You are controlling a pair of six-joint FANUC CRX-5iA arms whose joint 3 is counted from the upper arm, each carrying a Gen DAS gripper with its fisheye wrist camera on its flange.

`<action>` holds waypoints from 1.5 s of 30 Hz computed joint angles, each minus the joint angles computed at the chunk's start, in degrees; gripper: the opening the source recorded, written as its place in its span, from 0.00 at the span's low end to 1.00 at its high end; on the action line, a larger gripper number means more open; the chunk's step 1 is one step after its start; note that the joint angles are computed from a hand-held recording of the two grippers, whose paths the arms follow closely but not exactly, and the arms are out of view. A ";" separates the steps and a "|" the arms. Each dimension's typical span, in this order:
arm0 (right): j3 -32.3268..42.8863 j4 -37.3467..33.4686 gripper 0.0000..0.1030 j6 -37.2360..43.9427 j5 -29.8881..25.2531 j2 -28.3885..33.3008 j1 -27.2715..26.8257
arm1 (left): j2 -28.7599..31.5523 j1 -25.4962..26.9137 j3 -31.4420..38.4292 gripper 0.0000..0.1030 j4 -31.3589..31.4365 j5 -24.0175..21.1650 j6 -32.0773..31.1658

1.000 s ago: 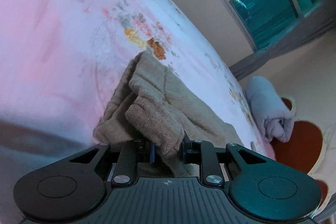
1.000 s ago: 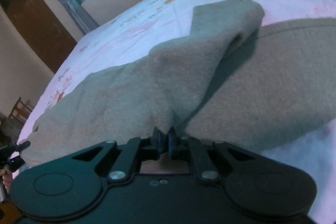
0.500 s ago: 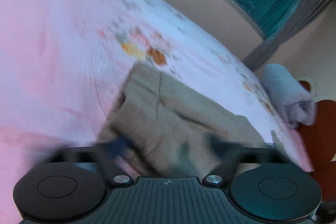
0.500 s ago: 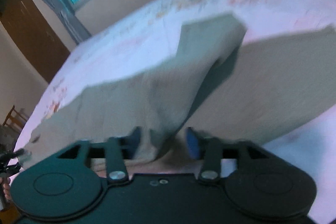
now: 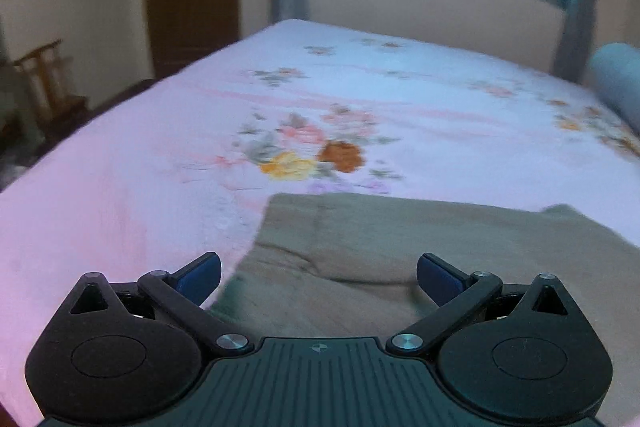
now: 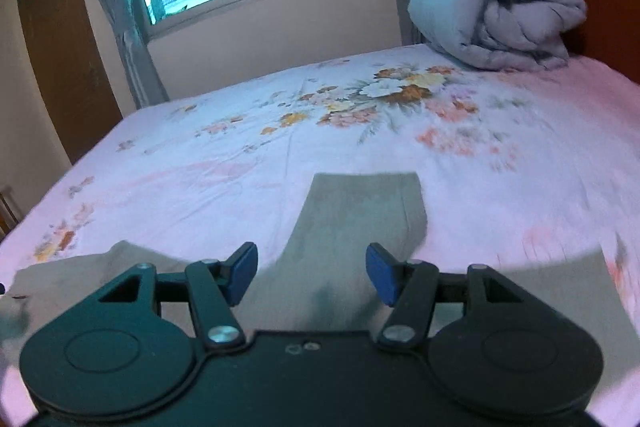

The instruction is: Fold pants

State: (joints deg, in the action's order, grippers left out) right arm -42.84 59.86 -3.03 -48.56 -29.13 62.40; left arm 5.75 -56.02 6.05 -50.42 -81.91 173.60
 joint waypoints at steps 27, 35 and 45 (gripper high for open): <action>23.48 -16.63 0.00 27.67 2.96 23.57 -16.10 | 0.31 4.10 -8.14 1.00 3.31 9.68 7.02; 4.24 -5.74 0.00 9.88 -2.85 -3.40 -9.86 | 2.57 -0.42 -2.80 1.00 -0.95 1.76 6.75; -7.60 -2.95 0.01 -1.26 -5.65 -17.21 -8.35 | 11.37 -8.93 9.78 1.00 -11.88 -19.09 8.81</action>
